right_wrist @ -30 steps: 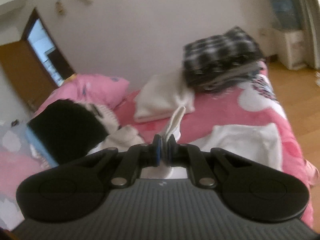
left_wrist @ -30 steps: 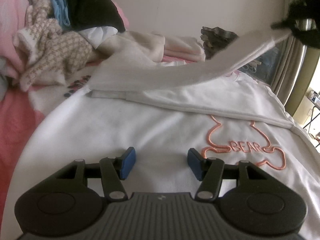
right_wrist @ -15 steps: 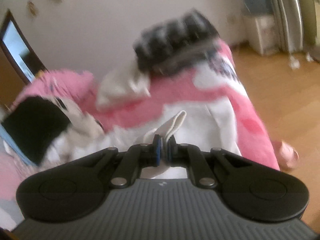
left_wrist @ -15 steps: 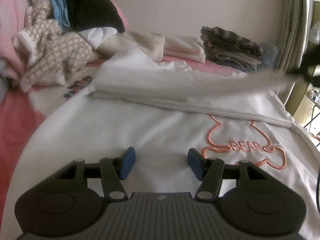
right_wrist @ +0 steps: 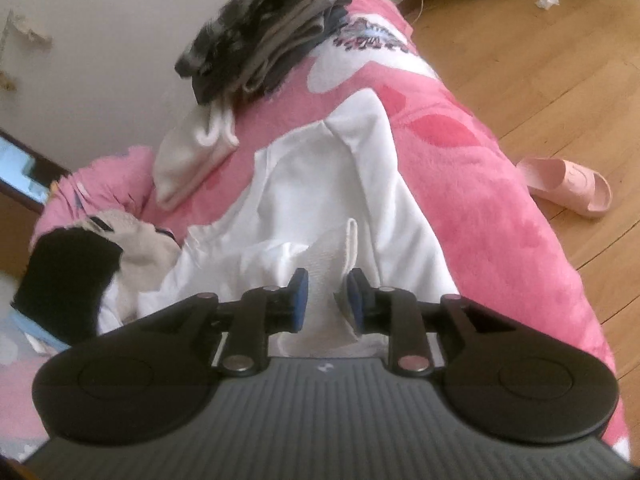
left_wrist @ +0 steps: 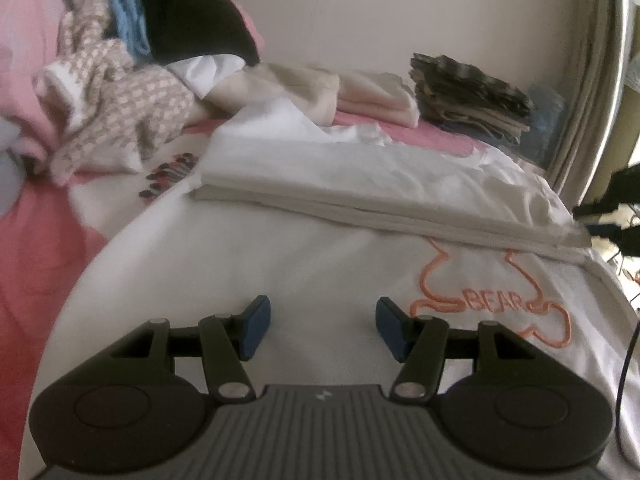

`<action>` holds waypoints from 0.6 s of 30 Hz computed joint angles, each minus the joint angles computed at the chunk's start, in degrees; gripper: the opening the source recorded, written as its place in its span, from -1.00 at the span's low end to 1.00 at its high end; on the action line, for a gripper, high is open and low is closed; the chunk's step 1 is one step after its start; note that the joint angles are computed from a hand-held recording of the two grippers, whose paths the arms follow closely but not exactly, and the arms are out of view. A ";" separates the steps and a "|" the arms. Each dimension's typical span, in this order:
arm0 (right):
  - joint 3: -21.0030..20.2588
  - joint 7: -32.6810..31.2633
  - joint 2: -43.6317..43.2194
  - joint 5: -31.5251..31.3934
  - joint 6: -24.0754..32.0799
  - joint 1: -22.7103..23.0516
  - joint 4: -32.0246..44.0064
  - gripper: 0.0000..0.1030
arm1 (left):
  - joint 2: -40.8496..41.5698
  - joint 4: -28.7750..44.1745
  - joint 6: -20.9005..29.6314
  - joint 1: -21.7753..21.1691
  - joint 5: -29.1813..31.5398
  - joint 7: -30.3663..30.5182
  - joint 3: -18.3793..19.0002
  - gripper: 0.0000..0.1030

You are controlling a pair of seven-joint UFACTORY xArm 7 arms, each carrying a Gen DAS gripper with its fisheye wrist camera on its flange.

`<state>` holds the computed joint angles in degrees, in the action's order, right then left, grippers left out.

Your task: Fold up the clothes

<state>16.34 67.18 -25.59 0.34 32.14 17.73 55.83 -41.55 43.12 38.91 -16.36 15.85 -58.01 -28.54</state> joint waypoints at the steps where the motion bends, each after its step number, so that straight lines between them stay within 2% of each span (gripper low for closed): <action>1: -0.18 -0.75 0.60 -0.01 0.53 0.25 0.44 -0.57 | -0.01 0.17 0.09 0.24 0.09 -0.25 -0.05 0.16; 3: -0.30 -2.49 2.48 -0.54 1.81 0.55 2.07 -0.58 | 0.17 0.59 -0.09 0.93 0.69 -0.55 -0.30 0.16; 6: -0.22 -5.40 5.00 -2.22 3.94 0.87 4.97 -0.90 | 0.71 1.26 -0.53 2.15 1.60 -1.14 -0.55 0.16; 9: 0.66 -5.78 6.45 -5.72 3.83 0.03 7.64 -0.92 | 1.38 2.02 -1.04 3.57 2.42 -2.28 -0.73 0.16; 15: 3.27 -1.36 8.32 -17.55 -4.13 -4.54 13.72 -0.93 | 2.28 3.30 -2.14 5.77 4.06 -4.42 -0.85 0.16; 18: 3.62 -1.70 7.78 -20.66 -4.04 -5.25 14.35 -0.93 | 2.39 3.14 -2.35 5.65 4.23 -4.65 -0.65 0.16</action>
